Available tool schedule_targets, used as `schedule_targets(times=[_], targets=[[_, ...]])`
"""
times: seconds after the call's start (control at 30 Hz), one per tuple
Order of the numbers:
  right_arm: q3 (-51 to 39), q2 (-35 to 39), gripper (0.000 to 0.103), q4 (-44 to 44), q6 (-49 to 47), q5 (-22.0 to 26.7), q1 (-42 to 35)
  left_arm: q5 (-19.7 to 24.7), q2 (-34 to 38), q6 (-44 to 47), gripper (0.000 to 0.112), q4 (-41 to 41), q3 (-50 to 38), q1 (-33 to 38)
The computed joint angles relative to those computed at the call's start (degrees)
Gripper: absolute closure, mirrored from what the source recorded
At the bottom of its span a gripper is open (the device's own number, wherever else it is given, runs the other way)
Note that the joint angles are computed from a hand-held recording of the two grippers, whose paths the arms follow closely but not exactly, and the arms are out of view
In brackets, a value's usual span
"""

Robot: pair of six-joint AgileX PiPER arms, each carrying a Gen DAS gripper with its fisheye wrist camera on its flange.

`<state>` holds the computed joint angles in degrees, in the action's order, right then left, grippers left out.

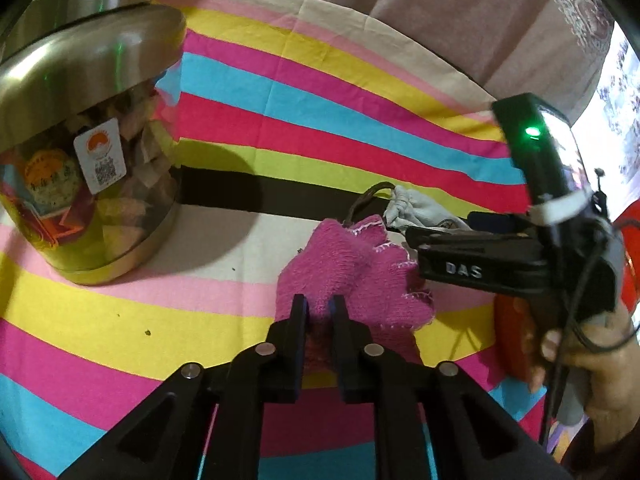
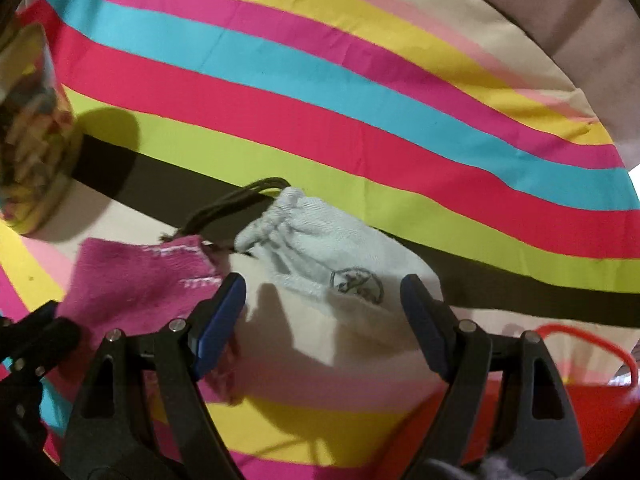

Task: Organize soft objects
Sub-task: 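Grasp the pink knit glove with the left tool while the right tool grasps the grey drawstring pouch, then carry the pink glove and grey pouch into the white box and open both tools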

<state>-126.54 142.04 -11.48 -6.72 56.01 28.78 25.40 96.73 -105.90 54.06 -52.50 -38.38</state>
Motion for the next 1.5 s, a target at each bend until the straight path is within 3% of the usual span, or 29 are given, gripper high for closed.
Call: schedule_targets(times=[0.07,0.13,0.2,0.33,0.37,0.43,0.53,0.57,0.6,0.67,0.77,0.97,1.17,1.5], targets=[[-4.1,2.8,0.020,0.2,-0.1,2.2,-0.3,1.1,0.4,-0.4,0.066,0.7,-0.3,-0.5],[-6.8,4.6,0.019,0.5,0.4,3.4,-0.4,2.3,0.4,-3.3,0.051,3.2,-0.1,-1.0],[-7.5,5.0,0.016,-0.5,2.5,3.1,-0.1,1.9,0.2,-5.1,0.050,5.5,0.3,-1.0],[-5.6,4.5,0.016,2.3,2.6,-0.2,-1.0,0.6,1.9,-1.1,0.054,3.0,-0.8,-0.3],[-4.6,4.0,0.016,4.1,2.5,-0.7,-1.7,0.1,2.4,-0.4,0.068,2.5,-0.9,0.0],[-2.5,3.0,0.020,8.2,1.9,-1.8,-3.1,-0.8,3.4,1.2,0.085,0.9,-1.2,0.5],[6.0,-1.3,0.037,11.0,1.2,-7.0,-3.6,-2.3,2.7,-1.9,0.092,2.3,0.3,1.4],[9.0,-3.0,0.049,11.0,1.0,-9.0,-3.3,-3.7,2.0,-4.0,0.093,3.6,1.3,2.0],[11.6,-4.4,0.056,9.9,1.4,-10.8,-2.6,-4.0,1.7,-5.2,0.093,4.3,1.7,2.2],[15.1,-6.4,0.078,7.9,2.9,-12.8,-1.8,-2.5,1.1,-6.5,0.093,4.9,1.8,1.6],[20.6,-9.9,0.088,12.0,0.7,-15.0,-3.0,-0.5,-0.2,-8.5,0.093,5.8,2.2,1.1],[35.5,-20.1,0.090,16.5,-2.0,-21.7,-3.6,3.9,-2.9,-10.0,0.093,6.3,2.4,-1.2],[51.4,-33.8,0.090,18.5,-4.2,-28.1,-2.4,11.7,-7.3,-7.8,0.094,4.4,1.7,-6.0],[66.0,-50.7,0.090,26.0,-11.2,-30.4,-4.8,26.1,-14.0,-9.9,0.094,2.2,1.3,-18.7]])
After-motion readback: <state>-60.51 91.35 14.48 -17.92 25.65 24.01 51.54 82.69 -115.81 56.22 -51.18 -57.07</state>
